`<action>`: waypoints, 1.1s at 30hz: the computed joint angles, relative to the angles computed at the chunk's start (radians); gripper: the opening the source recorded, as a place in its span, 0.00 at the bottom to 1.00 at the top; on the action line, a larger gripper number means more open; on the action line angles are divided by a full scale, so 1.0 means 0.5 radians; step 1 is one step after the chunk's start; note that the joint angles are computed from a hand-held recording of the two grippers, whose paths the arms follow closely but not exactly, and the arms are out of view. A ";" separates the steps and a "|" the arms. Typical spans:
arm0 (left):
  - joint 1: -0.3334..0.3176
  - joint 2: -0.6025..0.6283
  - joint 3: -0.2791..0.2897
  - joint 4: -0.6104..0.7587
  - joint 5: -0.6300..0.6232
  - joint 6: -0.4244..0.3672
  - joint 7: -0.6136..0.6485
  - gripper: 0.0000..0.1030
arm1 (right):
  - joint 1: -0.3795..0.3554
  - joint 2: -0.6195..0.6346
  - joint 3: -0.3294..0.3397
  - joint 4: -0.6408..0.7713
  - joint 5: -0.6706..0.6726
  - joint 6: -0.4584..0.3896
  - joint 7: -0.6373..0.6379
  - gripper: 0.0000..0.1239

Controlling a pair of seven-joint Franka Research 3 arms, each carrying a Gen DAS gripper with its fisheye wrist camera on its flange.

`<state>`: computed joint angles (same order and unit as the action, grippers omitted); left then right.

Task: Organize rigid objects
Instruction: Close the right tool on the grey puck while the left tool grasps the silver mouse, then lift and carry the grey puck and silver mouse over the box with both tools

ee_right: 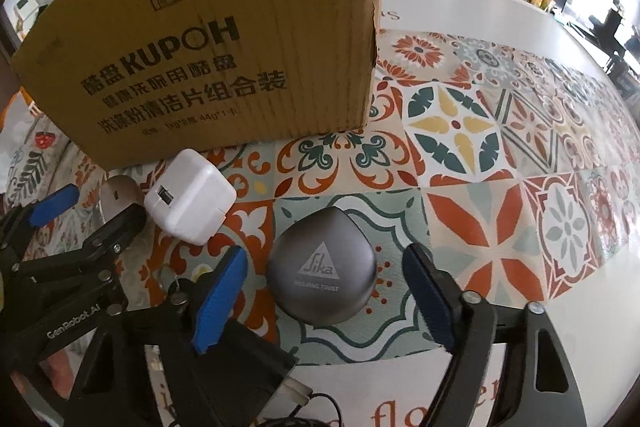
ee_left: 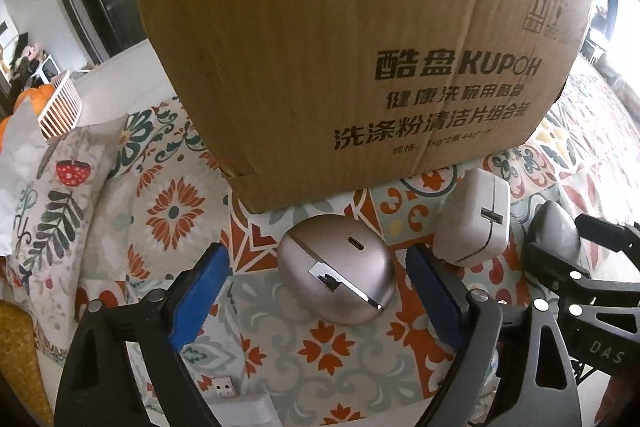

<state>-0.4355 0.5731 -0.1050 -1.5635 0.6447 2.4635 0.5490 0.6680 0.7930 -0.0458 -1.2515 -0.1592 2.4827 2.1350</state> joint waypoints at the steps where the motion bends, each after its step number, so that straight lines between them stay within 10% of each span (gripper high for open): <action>1: 0.009 0.008 -0.009 0.007 -0.019 -0.001 0.011 0.83 | -0.007 0.018 0.004 0.026 0.006 -0.023 -0.009 0.57; 9: 0.054 0.067 -0.038 0.026 -0.121 0.073 0.107 0.59 | -0.005 0.083 0.011 0.076 0.042 -0.045 -0.023 0.46; 33: -0.032 -0.290 -0.024 -0.291 0.127 0.114 -0.263 0.59 | 0.037 -0.366 -0.030 -0.517 -0.121 0.350 0.009 0.46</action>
